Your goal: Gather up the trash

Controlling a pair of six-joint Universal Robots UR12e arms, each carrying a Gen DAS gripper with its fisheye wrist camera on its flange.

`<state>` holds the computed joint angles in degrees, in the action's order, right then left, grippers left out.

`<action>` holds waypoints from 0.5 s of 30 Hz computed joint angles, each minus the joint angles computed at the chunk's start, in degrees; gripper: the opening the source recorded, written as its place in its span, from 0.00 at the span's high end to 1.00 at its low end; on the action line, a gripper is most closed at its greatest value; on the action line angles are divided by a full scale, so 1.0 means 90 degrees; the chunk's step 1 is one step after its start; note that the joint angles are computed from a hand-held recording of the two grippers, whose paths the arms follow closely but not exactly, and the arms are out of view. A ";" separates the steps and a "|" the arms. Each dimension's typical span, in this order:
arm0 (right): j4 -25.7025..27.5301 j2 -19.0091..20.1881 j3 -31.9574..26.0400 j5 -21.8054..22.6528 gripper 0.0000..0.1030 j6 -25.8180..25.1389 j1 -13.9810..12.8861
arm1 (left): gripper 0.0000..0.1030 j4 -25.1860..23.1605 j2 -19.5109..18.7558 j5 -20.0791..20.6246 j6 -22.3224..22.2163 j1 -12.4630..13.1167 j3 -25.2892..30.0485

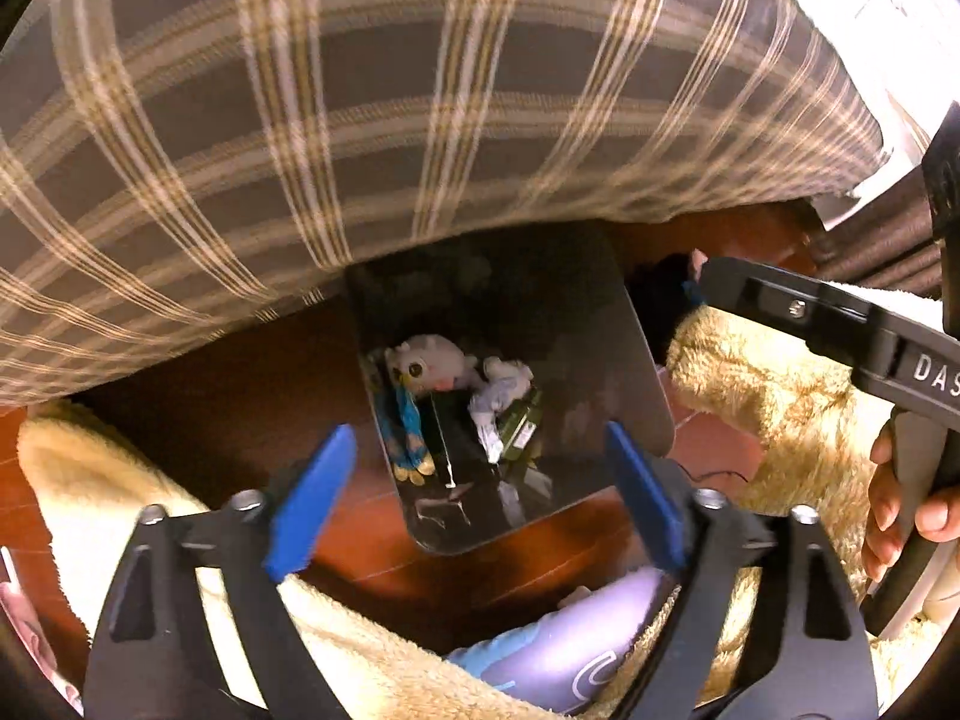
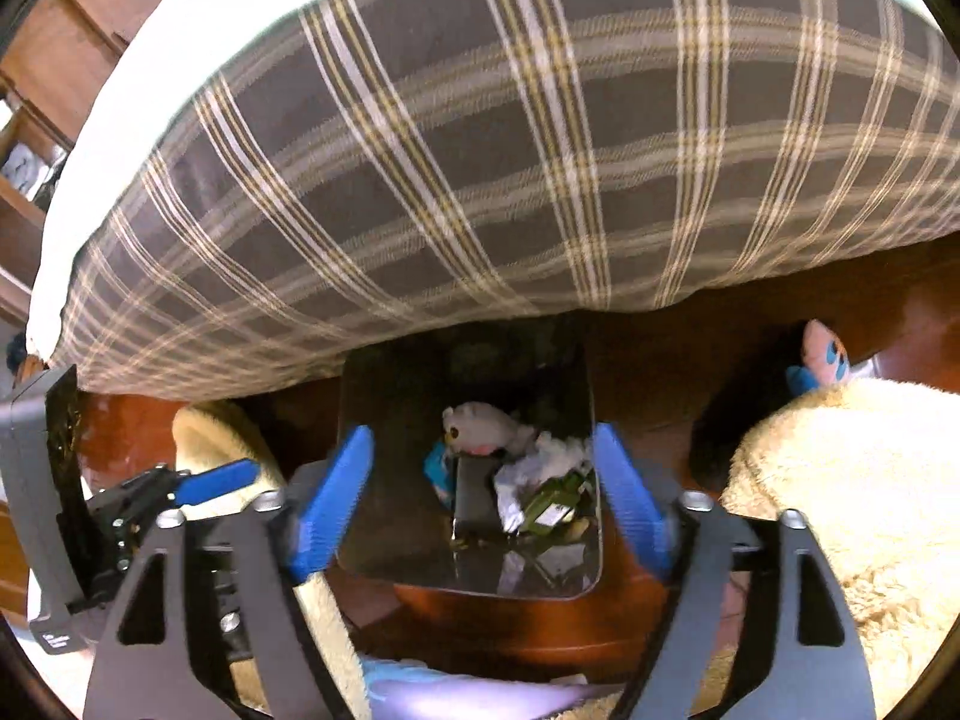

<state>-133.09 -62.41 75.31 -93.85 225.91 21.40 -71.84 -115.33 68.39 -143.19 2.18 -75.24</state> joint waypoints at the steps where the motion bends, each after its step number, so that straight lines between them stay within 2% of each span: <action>1: -0.0008 -0.0015 -0.0016 -0.0098 0.15 -0.0022 0.0017 | 0.12 0.0045 0.0011 -0.0022 -0.0023 -0.0003 -0.0001; 3: -0.0028 -0.0034 -0.0037 -0.0213 0.14 -0.0073 0.0030 | 0.08 0.0219 0.0061 -0.0075 -0.0054 0.0028 -0.0036; 11: -0.0116 -0.0121 -0.0195 -0.0694 0.03 -0.0184 0.0097 | 0.08 0.0713 0.0238 -0.0381 -0.0198 0.0155 -0.0051; 15: -0.0041 -0.0131 -0.0385 -0.0844 0.03 -0.0323 0.0113 | 0.08 0.0856 0.0315 -0.0542 -0.0209 0.0201 0.0035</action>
<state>-133.46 -63.60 71.84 -101.44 223.00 22.42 -64.14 -112.50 63.52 -145.06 3.99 -74.92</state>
